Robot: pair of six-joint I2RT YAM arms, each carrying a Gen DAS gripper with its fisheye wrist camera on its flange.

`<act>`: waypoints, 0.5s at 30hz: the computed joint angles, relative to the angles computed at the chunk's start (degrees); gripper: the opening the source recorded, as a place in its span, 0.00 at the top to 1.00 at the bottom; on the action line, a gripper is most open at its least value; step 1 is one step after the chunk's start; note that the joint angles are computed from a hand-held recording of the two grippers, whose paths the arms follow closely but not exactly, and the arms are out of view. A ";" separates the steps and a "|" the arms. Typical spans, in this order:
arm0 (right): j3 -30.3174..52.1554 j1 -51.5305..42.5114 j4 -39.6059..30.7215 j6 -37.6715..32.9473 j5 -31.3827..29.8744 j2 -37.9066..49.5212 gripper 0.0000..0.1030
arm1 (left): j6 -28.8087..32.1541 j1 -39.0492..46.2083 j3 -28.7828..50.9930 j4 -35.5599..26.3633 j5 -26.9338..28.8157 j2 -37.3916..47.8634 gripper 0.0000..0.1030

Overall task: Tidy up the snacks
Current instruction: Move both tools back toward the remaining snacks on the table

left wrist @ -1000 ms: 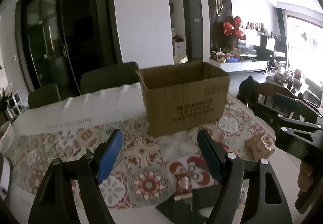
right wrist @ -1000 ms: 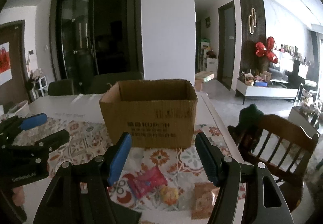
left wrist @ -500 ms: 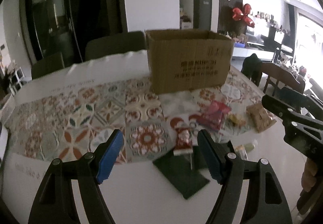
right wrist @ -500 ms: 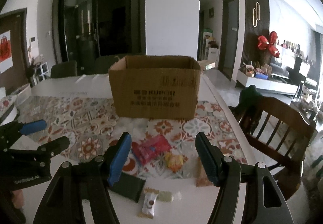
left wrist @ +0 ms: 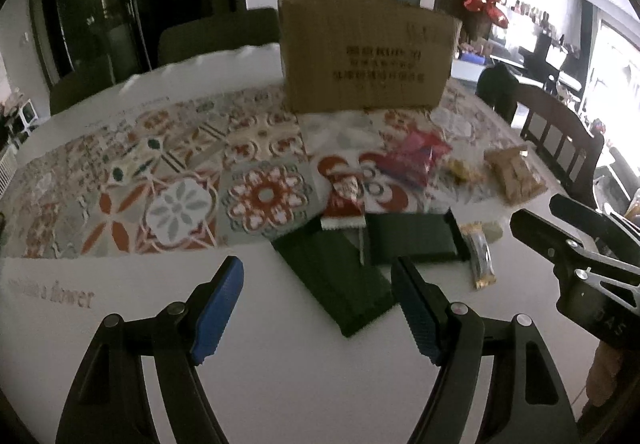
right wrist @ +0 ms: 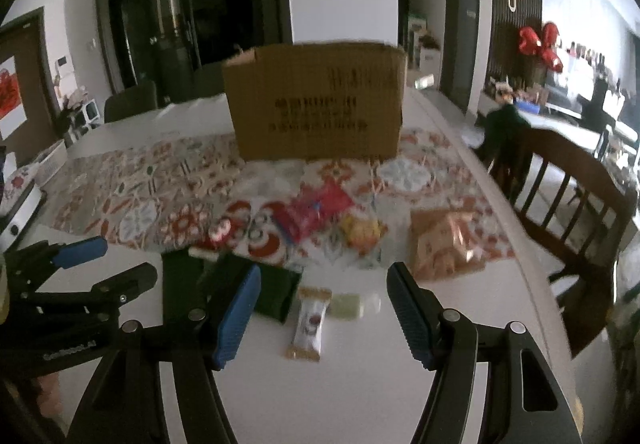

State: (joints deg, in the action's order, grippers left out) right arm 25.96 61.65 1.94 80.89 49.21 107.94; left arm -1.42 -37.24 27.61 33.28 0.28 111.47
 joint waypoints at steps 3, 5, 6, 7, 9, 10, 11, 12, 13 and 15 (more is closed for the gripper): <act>-1.13 -0.17 3.56 1.26 -2.42 1.75 0.35 | -1.10 -0.43 1.08 -0.06 0.18 2.34 0.26; -1.08 -0.43 5.13 2.00 -3.50 3.79 0.36 | -1.41 -0.66 1.88 -0.15 0.34 3.88 0.26; -1.19 -0.57 6.04 2.17 -4.02 4.46 0.36 | -1.61 -0.94 2.41 -0.13 -0.04 4.89 0.26; -1.46 -0.75 7.51 2.06 -4.57 5.13 0.36 | -1.66 -1.16 2.78 -0.07 -0.29 5.63 0.26; -1.24 -0.94 9.15 1.88 -5.33 6.82 0.36 | -1.62 -1.52 3.47 0.15 -0.57 6.88 0.26; -0.84 -1.18 9.21 1.52 -5.51 7.39 0.36 | -1.36 -1.68 4.00 -0.11 -0.53 7.54 0.26; -0.42 -1.33 9.41 0.99 -5.66 8.12 0.36 | -1.19 -1.83 4.47 -0.49 -0.51 8.00 0.26; -0.21 -1.39 9.46 0.74 -5.62 8.40 0.36 | -1.19 -1.93 4.74 -0.50 -0.50 8.29 0.26; -0.07 -1.37 9.44 0.66 -5.50 8.66 0.36 | -1.35 -2.19 5.13 -0.29 -0.82 8.91 0.26; 0.02 -1.53 10.06 0.15 -5.47 9.03 0.37 | -1.82 -2.45 6.02 -0.54 -1.26 9.76 0.26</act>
